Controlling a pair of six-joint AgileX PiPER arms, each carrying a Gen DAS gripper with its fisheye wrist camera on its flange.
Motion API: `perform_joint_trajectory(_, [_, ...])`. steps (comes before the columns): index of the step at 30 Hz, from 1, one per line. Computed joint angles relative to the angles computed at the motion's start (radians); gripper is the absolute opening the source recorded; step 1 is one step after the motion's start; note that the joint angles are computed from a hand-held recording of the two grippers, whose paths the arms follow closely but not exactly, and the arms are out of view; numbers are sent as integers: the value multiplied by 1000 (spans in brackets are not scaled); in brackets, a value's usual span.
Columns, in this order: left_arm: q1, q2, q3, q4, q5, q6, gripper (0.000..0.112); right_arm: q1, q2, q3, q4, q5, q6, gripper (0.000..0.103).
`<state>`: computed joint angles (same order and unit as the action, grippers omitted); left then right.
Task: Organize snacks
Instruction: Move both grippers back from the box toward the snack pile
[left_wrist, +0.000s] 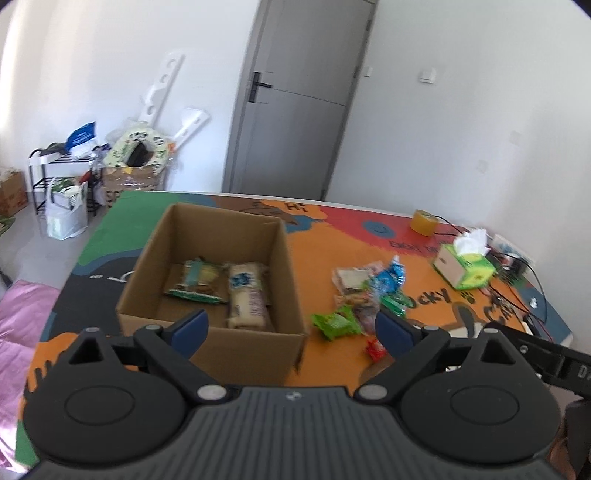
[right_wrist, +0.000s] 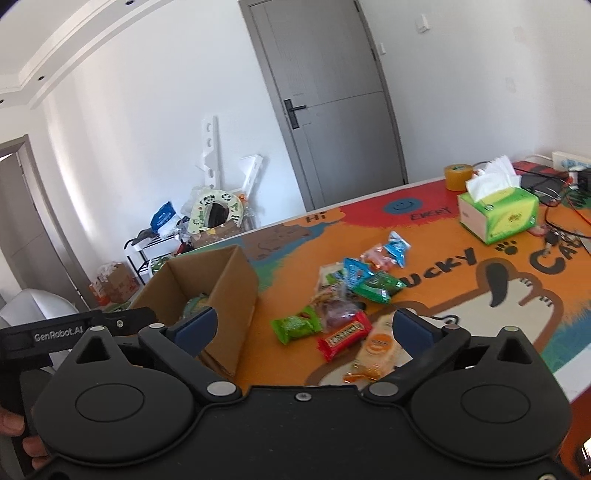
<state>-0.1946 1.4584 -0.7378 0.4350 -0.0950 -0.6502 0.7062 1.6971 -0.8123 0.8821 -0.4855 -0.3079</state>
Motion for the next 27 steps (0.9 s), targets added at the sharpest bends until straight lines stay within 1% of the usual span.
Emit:
perform_joint_trajectory(1, [-6,4,-2,47,-4,-43,96,-8,-3,9,-16,1,19,103])
perform_joint_trajectory(3, [-20,13,-7,98,-7,-90,96,-22,-8,28,-35,1,48,103])
perform_joint_trajectory(4, [-28,18,-9,97,-9,-89,96,-28,-12,37,-44,2,60,103])
perform_joint_trajectory(5, [-40,21,-8,57,-13,-49,96,-36,-13,47,-57,1,76,103])
perform_joint_trajectory(11, [-83,68,-32,70,-28,-67,96,-83,-13,97,-138,-4,181,103])
perform_joint_trajectory(15, [-109,109,-48,37,-37,-40,96,-111,4,120,-193,-9,242,103])
perform_joint_trajectory(18, [-124,136,-52,47,-56,-49,96,-137,27,128,-257,-9,306,103])
perform_joint_trajectory(21, [-144,168,-56,-5,-86,11,96,-153,48,139,-304,-22,357,103])
perform_joint_trajectory(24, [-157,211,-81,39,-94,-31,94,-171,71,137,-353,-25,398,103])
perform_joint_trajectory(27, [-162,249,-98,97,-121,-84,92,-188,103,123,-387,-21,421,101])
